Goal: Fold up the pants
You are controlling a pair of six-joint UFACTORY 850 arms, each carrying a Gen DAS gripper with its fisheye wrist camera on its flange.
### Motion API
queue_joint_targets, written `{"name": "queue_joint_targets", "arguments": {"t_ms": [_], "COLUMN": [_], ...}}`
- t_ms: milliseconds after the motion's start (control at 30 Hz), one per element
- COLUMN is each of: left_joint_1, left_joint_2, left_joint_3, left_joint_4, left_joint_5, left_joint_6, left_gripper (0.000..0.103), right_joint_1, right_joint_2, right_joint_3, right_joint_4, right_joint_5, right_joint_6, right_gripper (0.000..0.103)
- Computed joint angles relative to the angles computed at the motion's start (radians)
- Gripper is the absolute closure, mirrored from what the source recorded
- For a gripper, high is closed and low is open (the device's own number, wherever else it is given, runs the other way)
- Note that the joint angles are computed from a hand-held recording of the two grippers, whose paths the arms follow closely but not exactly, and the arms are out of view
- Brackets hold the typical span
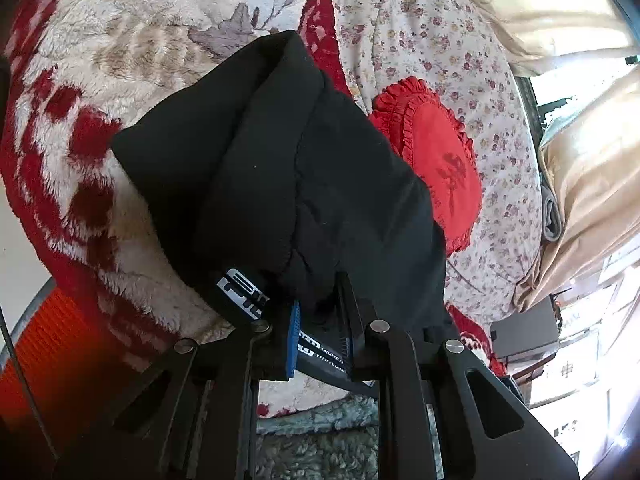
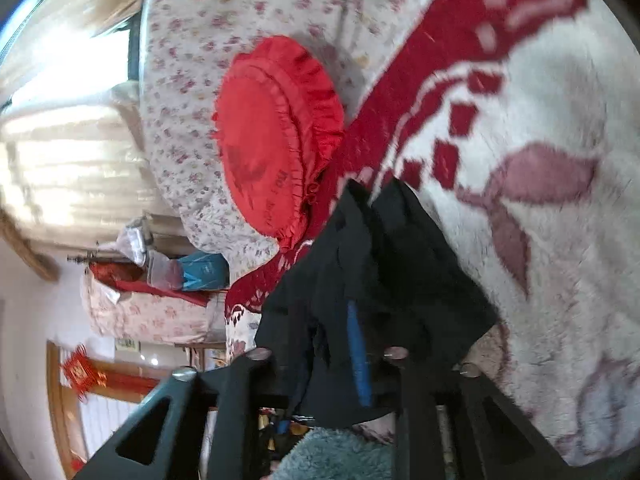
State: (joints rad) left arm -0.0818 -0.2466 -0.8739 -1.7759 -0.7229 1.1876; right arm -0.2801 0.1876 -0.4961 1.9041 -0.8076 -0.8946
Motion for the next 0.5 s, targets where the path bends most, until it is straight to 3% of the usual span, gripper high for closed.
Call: {"name": "queue_joint_targets", "arguments": {"t_ms": [33,133,333,400,467,500], "left_joint_1": [0.001,0.003,-0.004,-0.012,0.001,0.007], "left_joint_2": [0.001,-0.001,0.004,0.011,0.012,0.018], "left_joint_3": [0.001,-0.004,-0.007,-0.019,-0.029,-0.033], "left_joint_4": [0.001,0.013,0.016,0.044,0.051,0.05], "left_joint_5": [-0.001,-0.01,0.009,0.047,0.036,0.046], "left_joint_6": [-0.002,-0.015,-0.025,-0.044,-0.067,-0.069], "left_gripper": [0.088,0.088,0.088,0.097,0.098,0.098], "right_joint_1": [0.005,0.003,0.01,0.013,0.036,0.048], "right_joint_2": [-0.007,-0.029,-0.083,-0.11,-0.097,-0.081], "right_joint_3": [-0.001,-0.008,-0.024,-0.04,-0.068,-0.073], "right_joint_4": [-0.004,-0.017,-0.012,-0.043,-0.126,-0.148], "right_joint_5": [0.003,-0.028,-0.015,0.0,0.094,0.137], "right_joint_6": [0.026,0.053,0.063,0.086,0.1,0.1], "right_gripper": [0.065,0.065,0.064,0.066,0.093,0.093]}}
